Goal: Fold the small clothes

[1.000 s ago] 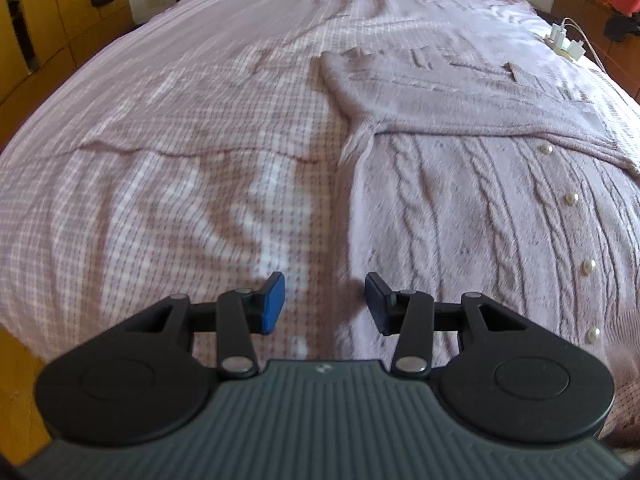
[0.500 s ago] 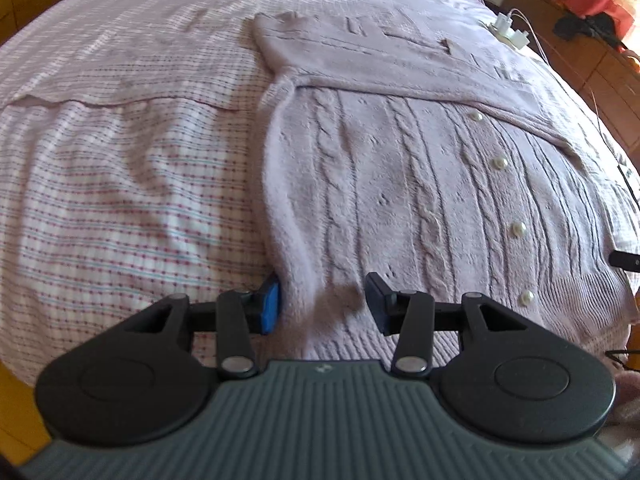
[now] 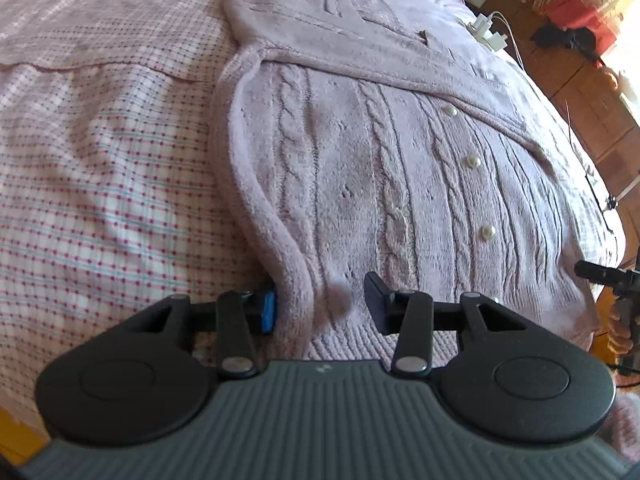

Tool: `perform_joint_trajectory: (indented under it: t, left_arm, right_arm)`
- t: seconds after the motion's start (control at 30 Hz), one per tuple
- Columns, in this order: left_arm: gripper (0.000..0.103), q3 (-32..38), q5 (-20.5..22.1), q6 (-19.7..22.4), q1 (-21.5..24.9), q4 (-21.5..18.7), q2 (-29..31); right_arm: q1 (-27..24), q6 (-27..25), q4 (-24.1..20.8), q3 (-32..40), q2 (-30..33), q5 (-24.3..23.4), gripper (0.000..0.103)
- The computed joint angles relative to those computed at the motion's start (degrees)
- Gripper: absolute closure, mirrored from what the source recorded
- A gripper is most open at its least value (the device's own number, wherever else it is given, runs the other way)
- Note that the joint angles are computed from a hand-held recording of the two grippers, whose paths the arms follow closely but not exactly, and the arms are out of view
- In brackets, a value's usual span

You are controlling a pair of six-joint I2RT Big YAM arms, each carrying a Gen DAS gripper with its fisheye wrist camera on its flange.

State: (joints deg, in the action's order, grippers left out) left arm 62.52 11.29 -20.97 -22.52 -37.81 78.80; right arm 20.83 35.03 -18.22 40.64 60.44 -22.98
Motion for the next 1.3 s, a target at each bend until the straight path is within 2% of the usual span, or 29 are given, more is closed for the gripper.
perform_joint_trajectory:
  t: [0.07,0.23,0.33,0.37,0.4,0.43,0.5,0.57,0.77,0.9,1.0,1.3]
  left_arm:
    - [0.058,-0.13,-1.18,1.31,-0.48,-0.19,-0.18]
    - [0.057,-0.66,-0.59,2.04,-0.29,0.88,0.40]
    - [0.059,-0.99,0.55,2.00,-0.14,2.42,0.99]
    - [0.064,-1.19,0.67,2.14,-0.06,2.84,0.88]
    - [0.081,-1.32,0.37,2.34,-0.12,3.18,0.71]
    - [0.087,-1.46,0.70,2.32,0.04,3.45,0.55]
    - [0.088,-2.10,3.61,-0.08,1.04,5.13,0.09]
    - [0.088,-2.94,5.75,-2.03,1.81,7.67,-0.64]
    - [0.089,-4.75,9.31,-7.64,3.50,15.74,-2.98]
    - [0.090,-4.55,8.25,-10.77,3.65,20.87,-3.54]
    - [0.090,-4.39,7.35,-12.48,3.81,23.91,-3.85]
    - [0.090,-1.10,4.28,-13.61,3.90,27.78,-2.37]
  right_arm:
    - [0.38,-0.19,-0.44,-0.43,-0.51,0.98,0.035]
    - [0.09,0.62,0.94,-1.99,-0.83,1.73,0.049]
    - [-0.44,1.10,2.58,-2.72,-0.55,0.98,0.064]
    - [-0.53,1.17,3.12,-2.86,-0.31,0.71,0.074]
    - [-0.72,1.26,3.57,-3.09,-0.36,0.47,0.081]
    - [-0.96,1.84,4.51,-3.52,-0.56,-0.04,0.083]
    - [-1.99,4.59,9.33,-5.67,-1.91,-2.48,0.090]
    - [-2.89,7.21,14.17,-7.08,-2.78,-4.00,0.092]
    - [-4.01,10.32,21.19,-7.41,-3.37,-4.00,0.093]
    - [-4.52,12.90,26.50,-7.54,-2.79,-3.04,0.093]
    - [-3.41,15.29,29.80,-7.08,-1.42,0.06,0.093]
    - [-3.96,23.05,42.18,-4.30,5.65,6.03,0.093]
